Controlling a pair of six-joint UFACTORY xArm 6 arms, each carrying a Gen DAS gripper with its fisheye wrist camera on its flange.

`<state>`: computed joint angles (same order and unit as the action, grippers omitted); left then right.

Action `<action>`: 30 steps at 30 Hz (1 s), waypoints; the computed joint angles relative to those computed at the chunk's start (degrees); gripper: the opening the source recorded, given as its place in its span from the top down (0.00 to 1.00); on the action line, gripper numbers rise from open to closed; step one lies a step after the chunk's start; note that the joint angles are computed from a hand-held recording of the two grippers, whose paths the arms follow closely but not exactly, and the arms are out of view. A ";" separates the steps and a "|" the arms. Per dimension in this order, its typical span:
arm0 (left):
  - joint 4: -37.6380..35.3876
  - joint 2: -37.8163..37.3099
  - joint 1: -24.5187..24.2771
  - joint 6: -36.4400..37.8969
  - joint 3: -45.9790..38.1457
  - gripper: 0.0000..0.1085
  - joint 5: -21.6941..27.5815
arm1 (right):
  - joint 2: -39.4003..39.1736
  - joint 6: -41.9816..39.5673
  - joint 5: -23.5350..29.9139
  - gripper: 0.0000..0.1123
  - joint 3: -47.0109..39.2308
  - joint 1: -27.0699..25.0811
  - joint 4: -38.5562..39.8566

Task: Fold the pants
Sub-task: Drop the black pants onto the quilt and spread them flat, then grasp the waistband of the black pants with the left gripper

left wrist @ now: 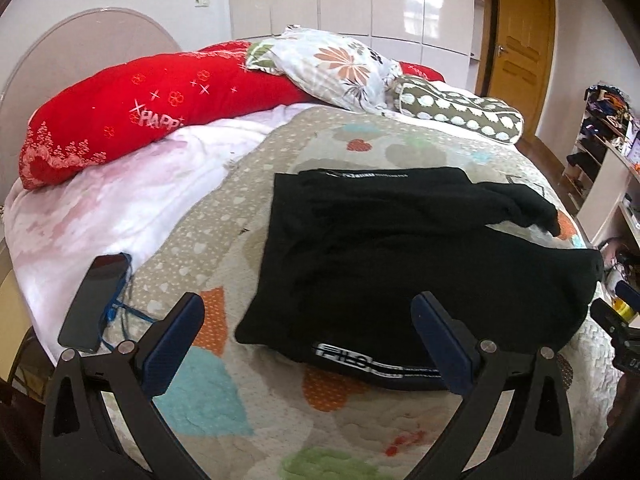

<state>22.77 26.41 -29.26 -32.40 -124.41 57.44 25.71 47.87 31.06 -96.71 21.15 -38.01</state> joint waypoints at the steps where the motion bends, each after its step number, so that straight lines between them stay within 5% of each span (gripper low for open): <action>1: -0.42 -0.95 0.52 0.16 2.60 0.05 -1.78 | 0.20 0.09 0.03 0.09 -0.18 0.09 -0.16; 30: -5.82 11.59 12.57 7.79 11.76 0.05 -23.40 | 1.55 -0.84 0.50 0.09 -0.10 -0.74 3.06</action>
<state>16.96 38.00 -16.69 -24.60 -112.65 34.04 27.26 47.03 31.56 -96.80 20.41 -34.95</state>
